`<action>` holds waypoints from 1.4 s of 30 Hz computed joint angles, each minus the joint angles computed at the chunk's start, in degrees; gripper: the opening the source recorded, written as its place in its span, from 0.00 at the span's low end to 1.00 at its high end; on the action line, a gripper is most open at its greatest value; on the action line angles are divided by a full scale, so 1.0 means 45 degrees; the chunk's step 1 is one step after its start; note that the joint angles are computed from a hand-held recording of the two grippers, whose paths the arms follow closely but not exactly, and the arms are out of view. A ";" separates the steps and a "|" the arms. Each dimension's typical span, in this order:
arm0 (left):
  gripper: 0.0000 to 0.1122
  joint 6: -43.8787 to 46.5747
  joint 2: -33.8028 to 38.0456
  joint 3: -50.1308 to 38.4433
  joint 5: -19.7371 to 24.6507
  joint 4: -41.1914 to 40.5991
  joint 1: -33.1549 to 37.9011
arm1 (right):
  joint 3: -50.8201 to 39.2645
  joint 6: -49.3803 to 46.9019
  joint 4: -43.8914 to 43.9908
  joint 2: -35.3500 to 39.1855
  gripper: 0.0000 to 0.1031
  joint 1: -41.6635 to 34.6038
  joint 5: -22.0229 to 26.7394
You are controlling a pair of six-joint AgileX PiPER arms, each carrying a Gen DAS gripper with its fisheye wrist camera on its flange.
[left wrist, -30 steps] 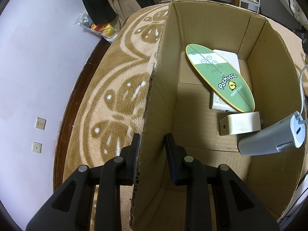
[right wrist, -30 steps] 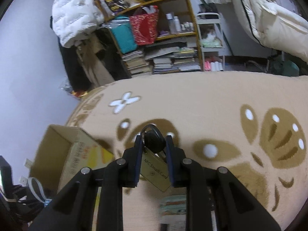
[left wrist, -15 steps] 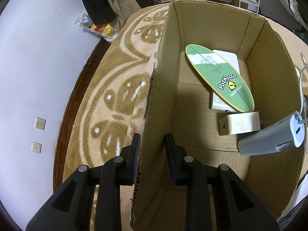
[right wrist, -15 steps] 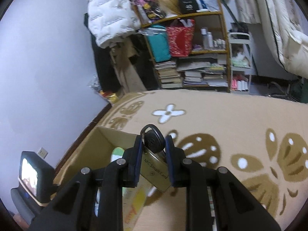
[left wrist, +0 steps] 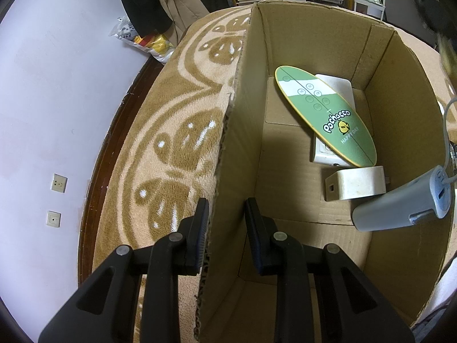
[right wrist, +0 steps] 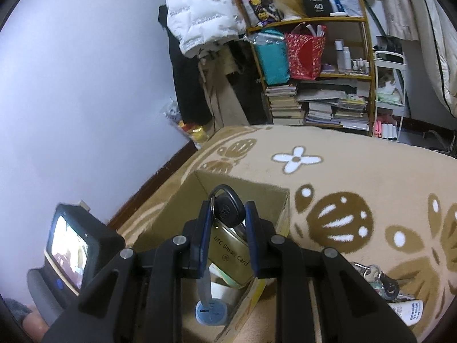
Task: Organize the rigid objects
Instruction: 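Carry the black key into the box with the right tool and release, then grasp the black key fob with metal keyring using the right tool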
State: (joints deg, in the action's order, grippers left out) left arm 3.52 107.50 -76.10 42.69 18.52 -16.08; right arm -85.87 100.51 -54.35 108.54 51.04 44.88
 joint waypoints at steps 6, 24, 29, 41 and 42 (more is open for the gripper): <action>0.23 -0.0044 0.0018 -0.0031 0.0034 0.0035 -0.0052 | -0.0099 -0.0342 0.0519 0.0315 0.23 -0.0117 -0.0239; 0.23 -0.0081 -0.0030 -0.0036 0.0105 0.0053 -0.0101 | -0.0024 -0.0937 0.0729 -0.0121 0.43 -0.0048 0.0222; 0.23 0.0008 -0.0085 -0.0047 0.0144 0.0033 -0.0072 | 0.1089 0.0214 0.0085 -0.1139 0.69 -0.0064 0.0954; 0.23 0.0106 -0.0136 -0.0054 0.0199 -0.0089 -0.0048 | 0.4168 0.1780 0.1408 -0.3096 0.87 -0.1096 0.1218; 0.23 0.0158 -0.0131 -0.0026 0.0153 -0.0101 -0.0006 | 0.4378 0.1856 0.1527 -0.3227 0.87 -0.1196 0.1189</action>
